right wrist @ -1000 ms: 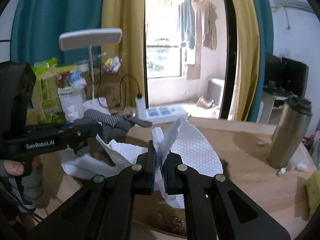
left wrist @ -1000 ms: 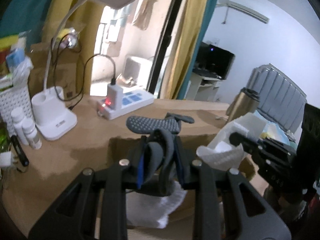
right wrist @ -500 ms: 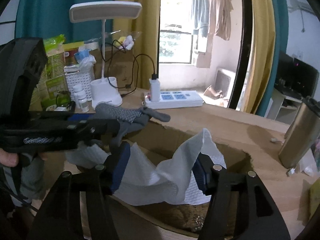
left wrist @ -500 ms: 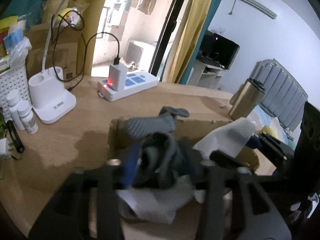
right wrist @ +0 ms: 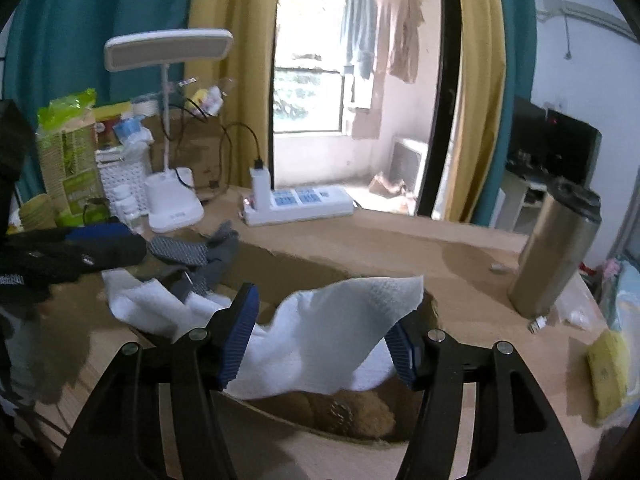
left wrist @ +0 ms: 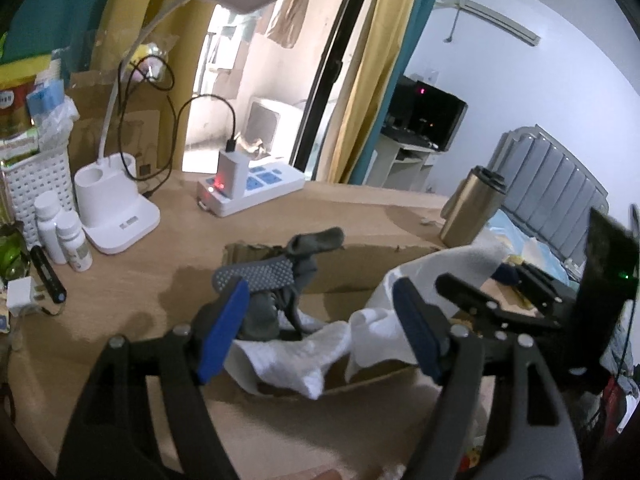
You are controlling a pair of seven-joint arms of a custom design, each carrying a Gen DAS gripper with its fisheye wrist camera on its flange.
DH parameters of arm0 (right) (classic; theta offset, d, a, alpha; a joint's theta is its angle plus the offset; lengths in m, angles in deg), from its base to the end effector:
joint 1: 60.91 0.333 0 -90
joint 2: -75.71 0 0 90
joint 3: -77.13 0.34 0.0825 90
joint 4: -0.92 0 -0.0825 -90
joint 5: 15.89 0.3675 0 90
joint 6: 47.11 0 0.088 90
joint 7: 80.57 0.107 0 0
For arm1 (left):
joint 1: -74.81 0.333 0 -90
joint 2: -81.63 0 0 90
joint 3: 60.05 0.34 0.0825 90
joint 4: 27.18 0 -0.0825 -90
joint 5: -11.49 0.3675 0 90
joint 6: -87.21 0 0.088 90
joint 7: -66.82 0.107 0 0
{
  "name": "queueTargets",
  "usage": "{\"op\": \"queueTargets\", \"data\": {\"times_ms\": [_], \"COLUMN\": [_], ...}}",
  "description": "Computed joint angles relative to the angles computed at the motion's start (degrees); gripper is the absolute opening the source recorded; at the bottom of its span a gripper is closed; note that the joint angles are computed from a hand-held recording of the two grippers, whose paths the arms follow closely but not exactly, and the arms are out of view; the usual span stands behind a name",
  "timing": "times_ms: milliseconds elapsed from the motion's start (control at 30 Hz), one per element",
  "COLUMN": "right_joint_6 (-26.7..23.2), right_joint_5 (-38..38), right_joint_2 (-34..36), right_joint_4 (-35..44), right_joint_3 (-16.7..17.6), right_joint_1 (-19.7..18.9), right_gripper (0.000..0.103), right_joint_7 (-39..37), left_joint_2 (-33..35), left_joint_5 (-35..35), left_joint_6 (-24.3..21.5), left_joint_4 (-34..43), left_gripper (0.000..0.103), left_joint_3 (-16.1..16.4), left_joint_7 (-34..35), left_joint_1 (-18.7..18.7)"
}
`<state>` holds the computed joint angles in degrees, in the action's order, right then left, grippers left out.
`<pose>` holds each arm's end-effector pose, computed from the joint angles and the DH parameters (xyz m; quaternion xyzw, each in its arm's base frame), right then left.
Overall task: Organize soft objects
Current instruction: 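Open both grippers to drop the tissue and glove into the box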
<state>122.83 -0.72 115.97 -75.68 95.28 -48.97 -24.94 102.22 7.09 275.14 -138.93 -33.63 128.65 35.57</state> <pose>0.7226 0.3021 0.4639 -0.8012 0.3676 -0.2235 0.4160 0.6336 -0.1757 0.4701 -0.6870 0.5405 -0.4195 0.2449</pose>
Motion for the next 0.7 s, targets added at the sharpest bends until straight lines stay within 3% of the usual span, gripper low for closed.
{"op": "queueTargets", "data": {"times_ms": [100,267,433,533,700], "right_joint_6": [-3.0,-1.2,2.1,6.7,9.5], "right_joint_5": [-1.8,-0.7,1.8,4.7,5.1], "right_joint_2": [0.4,-1.1,-3.7,-5.8,-8.0], "right_joint_4": [1.1,-2.3,-6.9,-11.6,-15.7], "right_joint_3": [-5.5,-3.9,0.9,7.7,12.5], "right_joint_1": [3.1,1.0,-3.6,-9.3,-13.5], "right_gripper": [0.064,0.064,0.064,0.064,0.064], "right_joint_7": [4.8,6.2,3.5,-0.7,-3.3], "left_joint_2": [-1.0,-2.1,-3.3,-3.6,-4.3], "left_joint_5": [-0.4,-5.3,-10.6,-14.1,-18.7], "left_joint_6": [1.0,3.7,5.4,5.9,6.9], "left_joint_4": [-1.4,-4.6,-7.1,-8.1,-9.1], "left_gripper": [0.076,0.076,0.077,0.077,0.077], "left_joint_3": [2.6,11.9,16.6,19.8,21.9], "left_joint_7": [0.5,3.6,8.1,11.3,16.3], "left_joint_1": [-3.0,-13.0,-19.1,-23.2,-27.1]}}
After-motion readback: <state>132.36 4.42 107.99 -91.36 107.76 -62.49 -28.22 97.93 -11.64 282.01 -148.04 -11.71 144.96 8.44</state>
